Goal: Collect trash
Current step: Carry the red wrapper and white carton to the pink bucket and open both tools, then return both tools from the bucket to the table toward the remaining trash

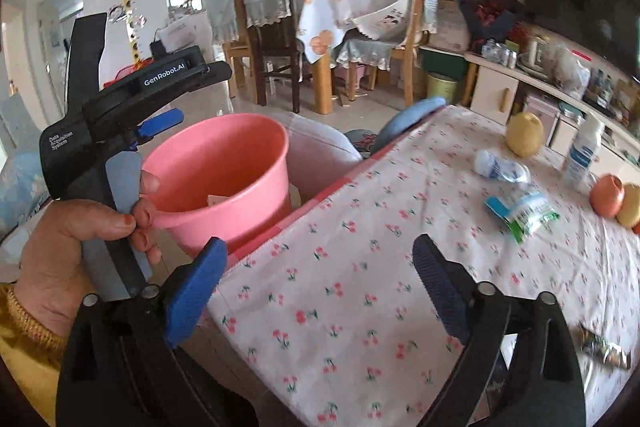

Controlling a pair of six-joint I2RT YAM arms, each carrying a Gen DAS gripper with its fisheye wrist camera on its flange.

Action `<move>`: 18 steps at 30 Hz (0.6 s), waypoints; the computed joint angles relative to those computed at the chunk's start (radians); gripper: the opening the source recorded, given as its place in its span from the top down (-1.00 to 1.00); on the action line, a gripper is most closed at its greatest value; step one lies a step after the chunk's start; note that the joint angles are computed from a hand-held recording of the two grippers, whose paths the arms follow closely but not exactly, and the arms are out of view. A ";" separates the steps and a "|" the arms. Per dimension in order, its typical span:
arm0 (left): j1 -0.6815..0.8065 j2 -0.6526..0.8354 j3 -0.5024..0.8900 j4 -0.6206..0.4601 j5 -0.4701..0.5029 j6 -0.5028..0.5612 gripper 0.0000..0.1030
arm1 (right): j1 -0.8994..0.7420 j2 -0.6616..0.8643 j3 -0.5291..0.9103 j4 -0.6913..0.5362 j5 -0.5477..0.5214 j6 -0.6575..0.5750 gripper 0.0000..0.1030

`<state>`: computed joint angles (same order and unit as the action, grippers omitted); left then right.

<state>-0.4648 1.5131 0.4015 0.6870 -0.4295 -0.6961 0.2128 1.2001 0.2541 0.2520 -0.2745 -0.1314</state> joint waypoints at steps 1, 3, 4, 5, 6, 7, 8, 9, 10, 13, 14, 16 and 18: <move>-0.012 0.008 0.000 0.018 0.003 0.003 -0.76 | -0.023 -0.027 -0.013 -0.016 -0.012 -0.009 -0.82; -0.040 0.019 0.002 0.040 0.002 0.007 -0.77 | -0.056 -0.071 -0.027 -0.050 -0.027 -0.019 -0.82; -0.060 0.027 0.009 0.045 -0.002 0.013 -0.77 | -0.081 -0.098 -0.036 -0.068 -0.042 -0.025 -0.82; -0.077 0.034 0.018 0.041 -0.006 0.015 -0.77 | -0.112 -0.127 -0.046 -0.087 -0.062 -0.032 -0.82; -0.093 0.041 0.028 0.035 -0.010 0.020 -0.77 | -0.112 -0.127 -0.046 -0.087 -0.062 -0.032 -0.82; -0.114 0.050 0.041 0.030 -0.016 0.031 -0.77 | -0.149 -0.157 -0.054 -0.111 -0.087 -0.039 -0.82; -0.125 0.057 0.048 0.030 -0.017 0.040 -0.77 | -0.178 -0.174 -0.055 -0.129 -0.109 -0.045 -0.82; -0.143 0.064 0.059 0.023 -0.023 0.050 -0.77 | -0.202 -0.193 -0.055 -0.151 -0.125 -0.049 -0.82; -0.162 0.069 0.068 0.017 -0.036 0.057 -0.77 | -0.239 -0.214 -0.054 -0.178 -0.149 -0.059 -0.82; -0.204 0.085 0.081 0.014 -0.055 0.070 -0.77 | -0.323 -0.264 -0.055 -0.237 -0.198 -0.088 -0.83; -0.212 0.090 0.090 0.010 -0.048 0.073 -0.77 | -0.348 -0.276 -0.055 -0.252 -0.209 -0.099 -0.83; -0.226 0.102 0.106 0.005 -0.034 0.073 -0.77 | -0.410 -0.295 -0.054 -0.283 -0.246 -0.124 -0.84; -0.250 0.115 0.117 0.008 -0.032 0.074 -0.77 | -0.474 -0.307 -0.052 -0.311 -0.288 -0.153 -0.84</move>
